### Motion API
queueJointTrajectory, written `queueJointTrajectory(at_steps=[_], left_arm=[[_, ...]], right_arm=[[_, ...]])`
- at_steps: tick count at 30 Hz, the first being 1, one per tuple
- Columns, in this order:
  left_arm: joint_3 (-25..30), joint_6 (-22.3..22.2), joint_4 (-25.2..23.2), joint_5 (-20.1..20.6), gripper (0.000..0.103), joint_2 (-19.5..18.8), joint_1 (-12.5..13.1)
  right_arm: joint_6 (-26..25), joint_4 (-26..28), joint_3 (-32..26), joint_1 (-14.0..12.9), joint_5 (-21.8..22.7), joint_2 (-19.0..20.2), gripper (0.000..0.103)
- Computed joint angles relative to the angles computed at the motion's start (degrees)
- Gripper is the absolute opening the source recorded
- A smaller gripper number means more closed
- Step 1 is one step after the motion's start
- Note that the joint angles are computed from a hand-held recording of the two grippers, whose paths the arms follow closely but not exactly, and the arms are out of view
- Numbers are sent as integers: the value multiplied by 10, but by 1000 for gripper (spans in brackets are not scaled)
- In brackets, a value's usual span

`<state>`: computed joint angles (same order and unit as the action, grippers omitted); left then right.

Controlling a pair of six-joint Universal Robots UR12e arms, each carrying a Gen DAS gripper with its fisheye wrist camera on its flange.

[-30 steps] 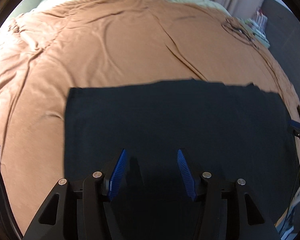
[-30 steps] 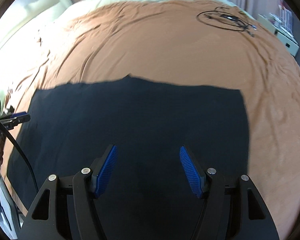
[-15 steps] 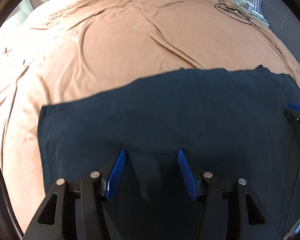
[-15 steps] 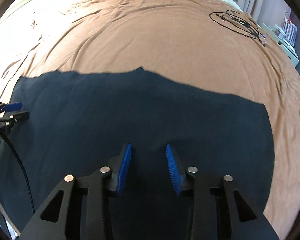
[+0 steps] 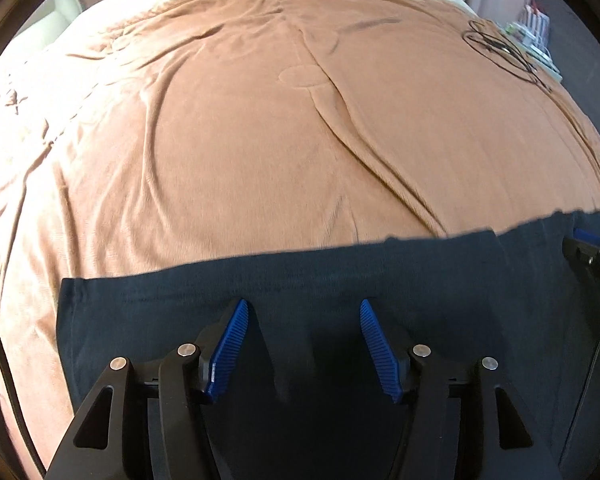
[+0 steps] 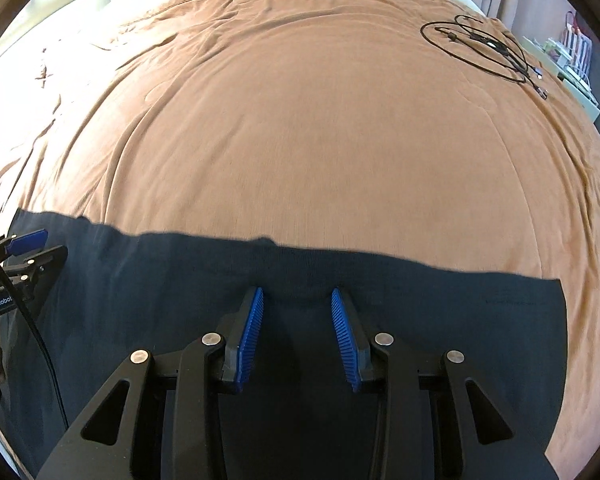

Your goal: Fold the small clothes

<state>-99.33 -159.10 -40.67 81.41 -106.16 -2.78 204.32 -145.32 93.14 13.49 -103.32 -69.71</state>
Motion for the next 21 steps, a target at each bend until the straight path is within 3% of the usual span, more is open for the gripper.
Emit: queueJointTrajectory(at_steps=[3, 6, 11, 15, 18, 21], left_arm=[[9, -5, -1, 11, 68, -7, -6], [32, -12, -32, 14, 66, -14, -12], [13, -4, -40, -24, 66, 11, 6], [-14, 13, -66, -45, 66, 39, 17], [-29, 23, -80, -52, 66, 53, 23], [-53, 29, -92, -46, 66, 74, 27]], right_arm=[[6, 5, -13, -2, -2, 8, 33], [23, 5, -10, -5, 12, 2, 33], [22, -27, 20, -3, 33, -22, 33], [12, -11, 35, 3, 47, -39, 34], [-6, 5, 44, 16, 34, -48, 57], [-11, 19, 53, 25, 31, -56, 61]])
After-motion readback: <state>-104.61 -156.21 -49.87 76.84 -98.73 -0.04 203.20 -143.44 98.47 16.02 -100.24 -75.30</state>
